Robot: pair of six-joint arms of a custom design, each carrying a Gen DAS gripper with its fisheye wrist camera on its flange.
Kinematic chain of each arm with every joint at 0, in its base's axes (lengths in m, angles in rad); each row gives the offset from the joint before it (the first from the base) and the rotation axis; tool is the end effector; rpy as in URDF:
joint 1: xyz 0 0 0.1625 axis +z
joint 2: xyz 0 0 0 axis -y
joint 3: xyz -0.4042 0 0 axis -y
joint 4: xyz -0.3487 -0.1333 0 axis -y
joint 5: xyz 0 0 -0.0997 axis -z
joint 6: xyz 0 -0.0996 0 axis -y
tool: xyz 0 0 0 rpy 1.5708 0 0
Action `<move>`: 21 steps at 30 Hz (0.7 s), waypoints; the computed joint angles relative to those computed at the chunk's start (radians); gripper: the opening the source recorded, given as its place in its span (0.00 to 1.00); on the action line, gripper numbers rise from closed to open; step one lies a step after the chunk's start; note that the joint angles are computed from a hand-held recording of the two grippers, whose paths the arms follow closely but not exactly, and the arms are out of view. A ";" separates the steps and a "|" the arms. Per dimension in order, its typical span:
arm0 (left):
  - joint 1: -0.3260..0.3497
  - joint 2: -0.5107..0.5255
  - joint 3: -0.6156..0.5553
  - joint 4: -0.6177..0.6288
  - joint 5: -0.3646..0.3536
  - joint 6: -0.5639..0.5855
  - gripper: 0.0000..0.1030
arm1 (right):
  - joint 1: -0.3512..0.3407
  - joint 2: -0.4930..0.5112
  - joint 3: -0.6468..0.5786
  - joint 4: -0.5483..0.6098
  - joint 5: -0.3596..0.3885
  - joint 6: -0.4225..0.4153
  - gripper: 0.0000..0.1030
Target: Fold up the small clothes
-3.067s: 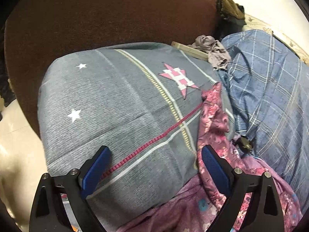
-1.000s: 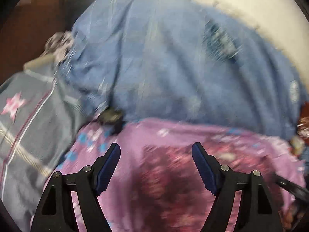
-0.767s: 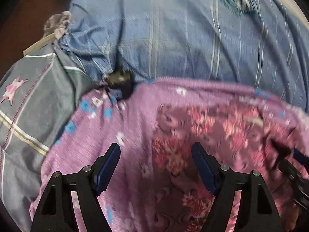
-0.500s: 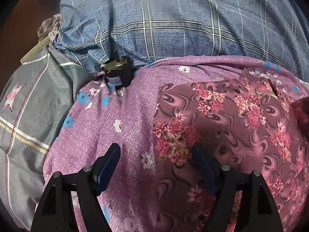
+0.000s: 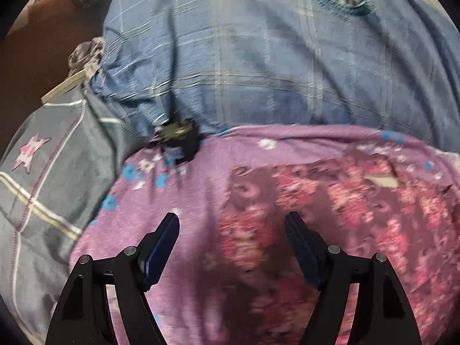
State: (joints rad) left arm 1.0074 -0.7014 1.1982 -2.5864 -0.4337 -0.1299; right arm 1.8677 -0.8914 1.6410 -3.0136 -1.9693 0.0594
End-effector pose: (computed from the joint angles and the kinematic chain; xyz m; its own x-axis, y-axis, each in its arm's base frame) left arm -0.1968 -0.7304 0.2702 -0.6506 -0.2498 -0.7171 0.3827 0.7078 -0.5937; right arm 0.2791 -0.5887 0.2325 -0.9655 0.0112 0.2600 -0.1680 0.7362 -0.6556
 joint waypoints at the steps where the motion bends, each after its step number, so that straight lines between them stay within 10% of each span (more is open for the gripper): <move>1: -0.001 0.013 -0.007 -0.008 -0.010 0.015 0.73 | 0.001 0.011 -0.016 0.037 0.024 -0.019 0.32; 4: 0.000 0.051 -0.025 0.021 0.001 0.046 0.73 | -0.018 0.051 -0.070 0.200 0.074 -0.014 0.28; 8: 0.018 0.061 -0.050 0.204 0.045 -0.038 0.76 | -0.019 0.080 -0.099 0.263 -0.122 0.066 0.00; 12: 0.032 0.037 -0.039 0.222 -0.016 -0.077 0.76 | -0.056 0.041 -0.072 0.243 -0.096 0.160 0.00; 17: 0.023 0.029 -0.019 0.178 -0.002 -0.039 0.76 | -0.011 0.052 -0.046 0.041 -0.134 0.070 0.08; 21: 0.019 0.034 -0.027 0.208 0.033 -0.045 0.76 | -0.014 0.075 -0.109 0.259 -0.193 0.090 0.04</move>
State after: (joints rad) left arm 1.0268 -0.6671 1.1712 -2.3780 -0.4009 -0.1748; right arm 1.8533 -0.8162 1.5324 -2.7548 -2.1619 0.1493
